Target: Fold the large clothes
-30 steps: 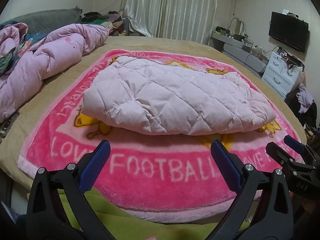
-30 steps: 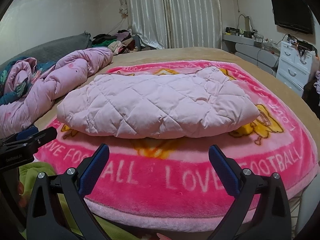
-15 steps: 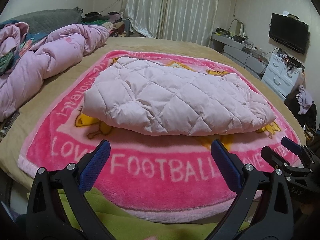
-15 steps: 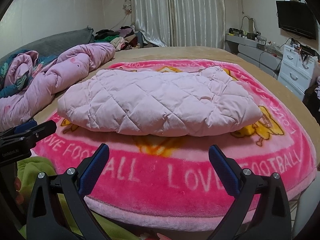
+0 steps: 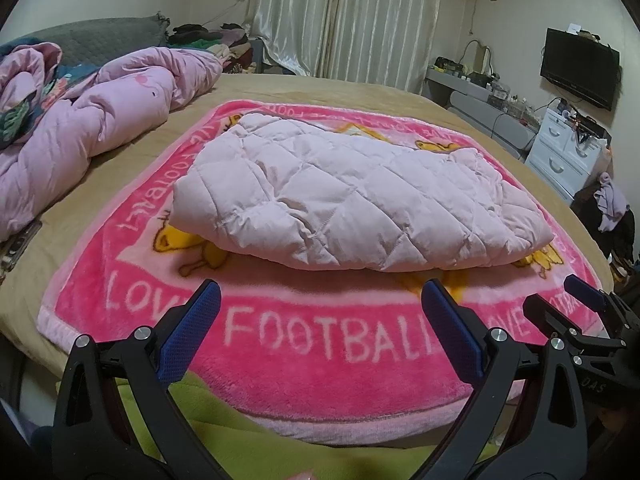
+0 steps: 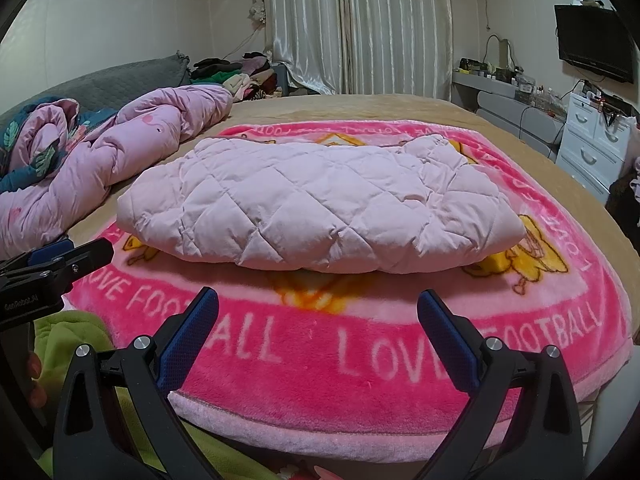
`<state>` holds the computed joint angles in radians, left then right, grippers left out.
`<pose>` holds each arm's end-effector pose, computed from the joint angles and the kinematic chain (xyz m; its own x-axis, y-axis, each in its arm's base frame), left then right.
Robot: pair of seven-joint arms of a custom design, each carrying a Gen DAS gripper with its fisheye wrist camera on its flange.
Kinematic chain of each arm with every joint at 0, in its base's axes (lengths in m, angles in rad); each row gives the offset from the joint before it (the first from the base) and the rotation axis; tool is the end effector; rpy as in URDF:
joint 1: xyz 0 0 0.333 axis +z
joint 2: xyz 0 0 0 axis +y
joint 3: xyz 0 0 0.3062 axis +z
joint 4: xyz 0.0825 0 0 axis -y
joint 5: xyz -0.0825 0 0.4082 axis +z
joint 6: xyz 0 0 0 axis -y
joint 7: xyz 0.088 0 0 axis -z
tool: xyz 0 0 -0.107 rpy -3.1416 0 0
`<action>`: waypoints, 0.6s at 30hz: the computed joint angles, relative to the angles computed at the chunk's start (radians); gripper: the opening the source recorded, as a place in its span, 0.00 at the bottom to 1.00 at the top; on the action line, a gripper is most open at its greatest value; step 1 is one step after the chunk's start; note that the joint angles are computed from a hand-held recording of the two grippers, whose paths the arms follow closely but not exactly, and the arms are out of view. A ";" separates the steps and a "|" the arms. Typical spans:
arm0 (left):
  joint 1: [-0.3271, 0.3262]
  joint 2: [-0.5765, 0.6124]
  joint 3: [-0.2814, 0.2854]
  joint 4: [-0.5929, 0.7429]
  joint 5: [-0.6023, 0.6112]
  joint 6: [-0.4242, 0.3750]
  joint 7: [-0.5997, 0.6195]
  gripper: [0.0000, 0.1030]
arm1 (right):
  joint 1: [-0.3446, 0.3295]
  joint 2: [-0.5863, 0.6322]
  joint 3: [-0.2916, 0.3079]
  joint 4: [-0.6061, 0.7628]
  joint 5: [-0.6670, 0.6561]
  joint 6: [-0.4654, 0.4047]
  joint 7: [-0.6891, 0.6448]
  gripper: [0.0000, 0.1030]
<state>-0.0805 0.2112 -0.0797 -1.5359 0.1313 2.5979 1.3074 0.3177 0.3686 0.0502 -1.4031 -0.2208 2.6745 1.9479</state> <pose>0.6910 -0.1082 0.6206 -0.0082 -0.9963 0.0860 -0.6585 -0.0593 -0.7502 0.6925 0.2664 0.5908 0.1749 -0.9795 -0.0995 -0.6174 -0.0304 -0.7861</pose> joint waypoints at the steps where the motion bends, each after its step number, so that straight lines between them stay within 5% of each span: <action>1: 0.000 -0.002 0.001 -0.003 0.003 0.003 -0.002 0.91 | 0.001 0.000 -0.001 0.000 -0.001 0.001 0.000 0.96; 18: -0.001 -0.012 0.000 -0.017 0.011 0.014 -0.008 0.91 | 0.002 -0.002 -0.001 -0.003 -0.003 0.001 0.002 0.96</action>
